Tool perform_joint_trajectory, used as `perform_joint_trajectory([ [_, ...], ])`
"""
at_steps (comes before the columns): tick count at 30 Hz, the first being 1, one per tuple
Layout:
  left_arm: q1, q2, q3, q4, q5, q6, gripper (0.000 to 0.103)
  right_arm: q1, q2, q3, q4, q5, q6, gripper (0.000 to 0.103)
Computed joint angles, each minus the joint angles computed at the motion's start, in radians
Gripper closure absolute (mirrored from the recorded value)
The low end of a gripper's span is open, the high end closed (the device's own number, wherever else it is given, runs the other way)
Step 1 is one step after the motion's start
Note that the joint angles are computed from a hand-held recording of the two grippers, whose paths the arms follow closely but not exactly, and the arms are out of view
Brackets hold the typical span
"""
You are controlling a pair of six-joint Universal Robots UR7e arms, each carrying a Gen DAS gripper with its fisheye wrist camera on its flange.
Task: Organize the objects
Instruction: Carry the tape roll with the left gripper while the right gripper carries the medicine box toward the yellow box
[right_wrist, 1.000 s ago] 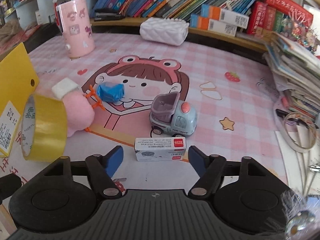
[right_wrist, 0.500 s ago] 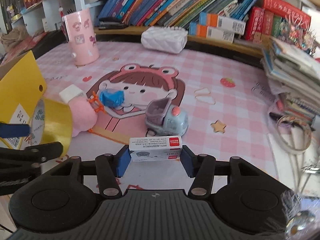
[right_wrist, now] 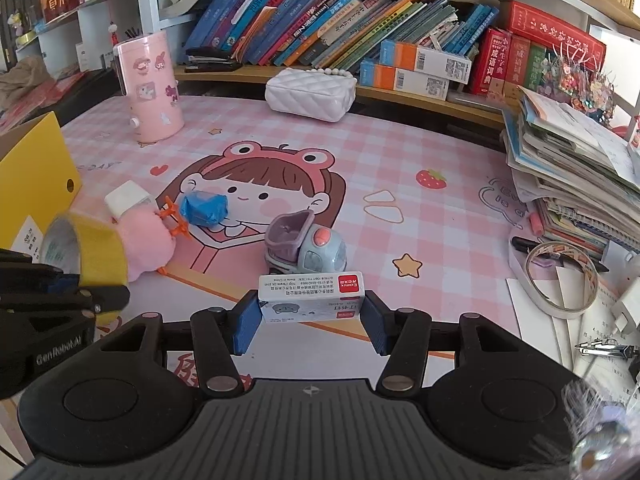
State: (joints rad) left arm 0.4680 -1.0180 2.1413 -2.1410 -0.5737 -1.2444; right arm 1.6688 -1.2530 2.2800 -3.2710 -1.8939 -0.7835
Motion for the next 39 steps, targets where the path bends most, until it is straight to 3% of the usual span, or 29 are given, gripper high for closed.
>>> perform_joint_trajectory([
  [10,-0.056,-0.047,0.063,-0.078,0.044,-0.023,0.098,0.014,-0.013,0.018,0.004,-0.004,0.020,0.051],
  [23,-0.143,-0.122,0.152,-0.077,0.015,-0.078,0.098,0.061,-0.056,0.097,-0.036,-0.030,0.028,0.051],
  [33,-0.258,-0.279,0.248,0.107,-0.032,-0.261,0.098,0.154,-0.079,0.197,-0.102,-0.092,0.083,0.051],
  [39,-0.356,-0.408,0.295,0.302,-0.091,-0.421,0.098,0.238,-0.080,0.260,-0.121,-0.136,0.145,0.051],
])
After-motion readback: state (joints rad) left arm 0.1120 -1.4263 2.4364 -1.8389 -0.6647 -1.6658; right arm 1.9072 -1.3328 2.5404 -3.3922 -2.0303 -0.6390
